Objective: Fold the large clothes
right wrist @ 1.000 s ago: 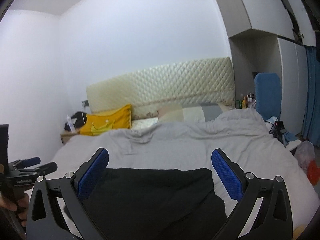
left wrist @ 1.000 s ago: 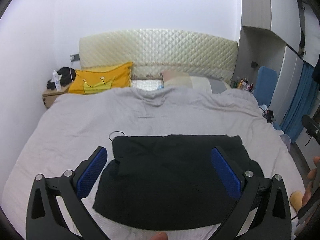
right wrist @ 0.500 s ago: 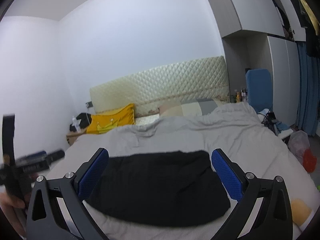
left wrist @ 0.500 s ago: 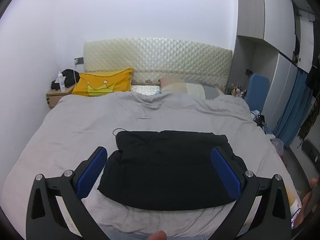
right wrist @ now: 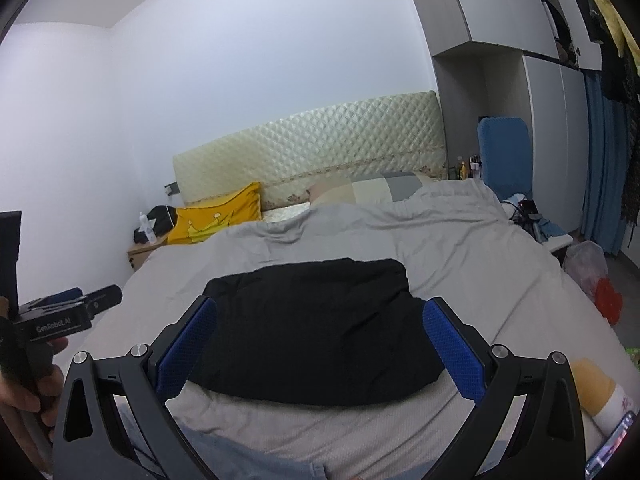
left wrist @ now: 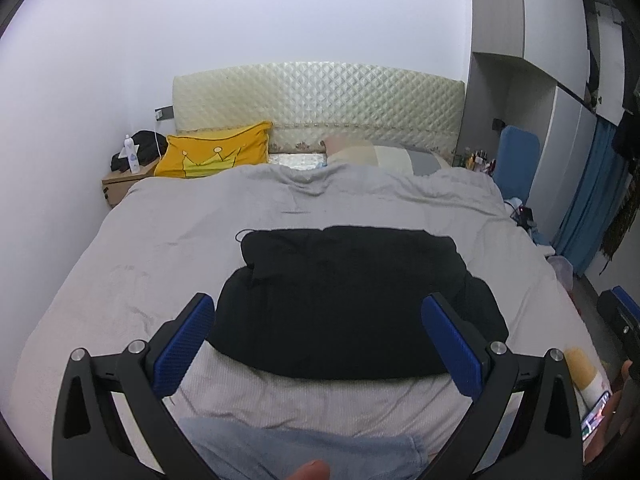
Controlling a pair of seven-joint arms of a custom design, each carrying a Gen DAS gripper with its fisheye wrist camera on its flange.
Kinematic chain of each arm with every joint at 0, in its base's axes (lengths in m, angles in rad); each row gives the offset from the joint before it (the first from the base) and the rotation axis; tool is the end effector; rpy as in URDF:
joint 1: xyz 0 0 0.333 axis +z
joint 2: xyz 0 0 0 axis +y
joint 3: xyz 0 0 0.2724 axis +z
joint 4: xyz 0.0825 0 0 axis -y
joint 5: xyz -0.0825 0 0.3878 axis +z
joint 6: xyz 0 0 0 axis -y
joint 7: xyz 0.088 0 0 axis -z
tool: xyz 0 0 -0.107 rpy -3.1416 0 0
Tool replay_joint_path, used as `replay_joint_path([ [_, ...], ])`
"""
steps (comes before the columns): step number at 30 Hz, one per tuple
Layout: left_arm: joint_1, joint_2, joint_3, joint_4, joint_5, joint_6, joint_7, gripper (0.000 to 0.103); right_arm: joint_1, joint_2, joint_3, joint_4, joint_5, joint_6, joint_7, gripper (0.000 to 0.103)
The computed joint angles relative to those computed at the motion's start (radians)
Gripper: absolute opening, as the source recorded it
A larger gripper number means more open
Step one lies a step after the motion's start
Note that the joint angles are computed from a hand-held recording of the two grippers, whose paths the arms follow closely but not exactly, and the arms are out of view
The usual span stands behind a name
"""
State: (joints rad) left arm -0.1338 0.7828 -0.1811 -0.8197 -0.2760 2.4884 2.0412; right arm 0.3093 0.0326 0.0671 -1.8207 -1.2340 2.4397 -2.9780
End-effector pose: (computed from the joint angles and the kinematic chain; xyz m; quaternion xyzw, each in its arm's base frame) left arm 0.7583 -0.1748 0.5429 -0.4410 0.7708 -0.4059 0.2159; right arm 0.5771 0.2257 0.5345 -0.3959 0.7435 -0.4040 0.3568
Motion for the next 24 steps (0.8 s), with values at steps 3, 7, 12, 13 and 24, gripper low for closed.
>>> replay_joint_path([
  [3, 0.014, -0.061, 0.000, -0.110, -0.012, 0.045, 0.018, 0.103, 0.005, -0.006, 0.005, -0.018, -0.014, 0.000, 0.019, 0.103],
  [7, 0.017, -0.122, 0.016, -0.227, -0.024, 0.127, 0.009, 0.103, 0.006, 0.010, 0.004, -0.023, -0.020, 0.022, 0.013, 0.103],
  [12, 0.021, -0.150, 0.029, -0.283, -0.024, 0.148, -0.005, 0.103, 0.002, 0.037, -0.005, -0.010, 0.080, 0.046, -0.048, 0.103],
  [13, 0.024, -0.152, 0.030, -0.289, -0.026, 0.148, -0.008, 0.103, 0.002, 0.043, -0.007, -0.005, 0.093, 0.052, -0.058, 0.103],
  [24, 0.031, -0.138, 0.040, -0.280, -0.006, 0.109, -0.050, 0.103, 0.022, 0.040, -0.011, -0.008, 0.098, 0.042, -0.061, 0.103],
])
